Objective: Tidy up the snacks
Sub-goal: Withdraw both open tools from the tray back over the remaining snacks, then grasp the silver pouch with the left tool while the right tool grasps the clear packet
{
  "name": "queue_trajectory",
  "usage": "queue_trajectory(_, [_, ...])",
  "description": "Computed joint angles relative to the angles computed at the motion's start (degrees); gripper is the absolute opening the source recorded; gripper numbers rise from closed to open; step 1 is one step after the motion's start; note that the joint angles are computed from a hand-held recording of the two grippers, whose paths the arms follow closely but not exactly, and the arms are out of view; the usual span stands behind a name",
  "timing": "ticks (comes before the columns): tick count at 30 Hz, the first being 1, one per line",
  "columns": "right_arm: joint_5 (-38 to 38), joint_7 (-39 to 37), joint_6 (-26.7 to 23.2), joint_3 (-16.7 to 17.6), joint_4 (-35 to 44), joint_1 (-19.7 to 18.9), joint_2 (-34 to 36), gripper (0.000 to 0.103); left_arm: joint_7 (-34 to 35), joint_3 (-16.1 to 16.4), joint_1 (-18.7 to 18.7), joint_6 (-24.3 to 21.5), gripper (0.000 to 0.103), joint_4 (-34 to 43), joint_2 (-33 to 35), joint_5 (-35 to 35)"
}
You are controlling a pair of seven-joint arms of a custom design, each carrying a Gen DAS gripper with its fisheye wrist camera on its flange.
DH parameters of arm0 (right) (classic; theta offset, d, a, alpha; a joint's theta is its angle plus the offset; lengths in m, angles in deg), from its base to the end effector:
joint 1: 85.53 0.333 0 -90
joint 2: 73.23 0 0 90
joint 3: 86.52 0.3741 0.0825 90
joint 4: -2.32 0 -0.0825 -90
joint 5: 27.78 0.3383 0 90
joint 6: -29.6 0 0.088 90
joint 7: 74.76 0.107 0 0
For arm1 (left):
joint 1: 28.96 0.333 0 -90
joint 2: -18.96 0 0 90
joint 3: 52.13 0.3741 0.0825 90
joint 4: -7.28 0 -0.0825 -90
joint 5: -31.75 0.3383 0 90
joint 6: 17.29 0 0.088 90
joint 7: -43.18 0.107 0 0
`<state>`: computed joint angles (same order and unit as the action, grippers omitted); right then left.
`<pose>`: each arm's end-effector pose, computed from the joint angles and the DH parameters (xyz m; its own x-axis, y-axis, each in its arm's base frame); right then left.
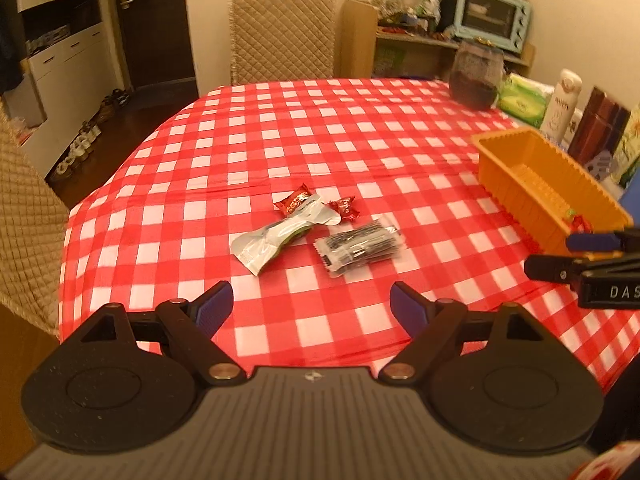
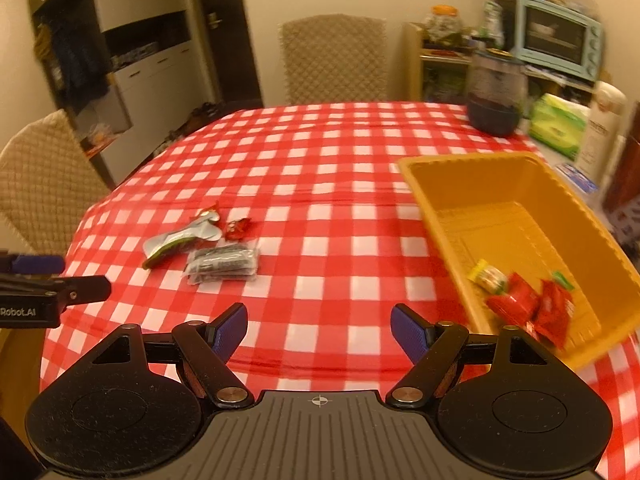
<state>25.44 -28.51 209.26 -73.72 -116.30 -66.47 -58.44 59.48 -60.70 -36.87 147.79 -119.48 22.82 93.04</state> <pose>0.5446 0.2422 0.4647 0.4169 -0.8912 -0.1786 -0.6841 -0.1782 -0.7073 0.4959 -0.1975 0.4829 0.0357 -0.9994 0.0002 -0.7242 -0.0260 -0.6891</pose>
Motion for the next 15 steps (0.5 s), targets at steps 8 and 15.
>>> queue_trajectory(8, [1.0, -17.1, -4.6, 4.6, 7.8, -3.6, 6.3, 0.078, 17.3, 0.7, 2.9, 3.3, 0.084, 0.8, 3.6, -8.7])
queue_trajectory(15, [-6.8, -26.8, -11.9, 2.3, 16.0, -0.9, 12.7, 0.078, 29.3, 1.3, 4.7, 5.2, 0.084, 2.4, 6.9, -13.6])
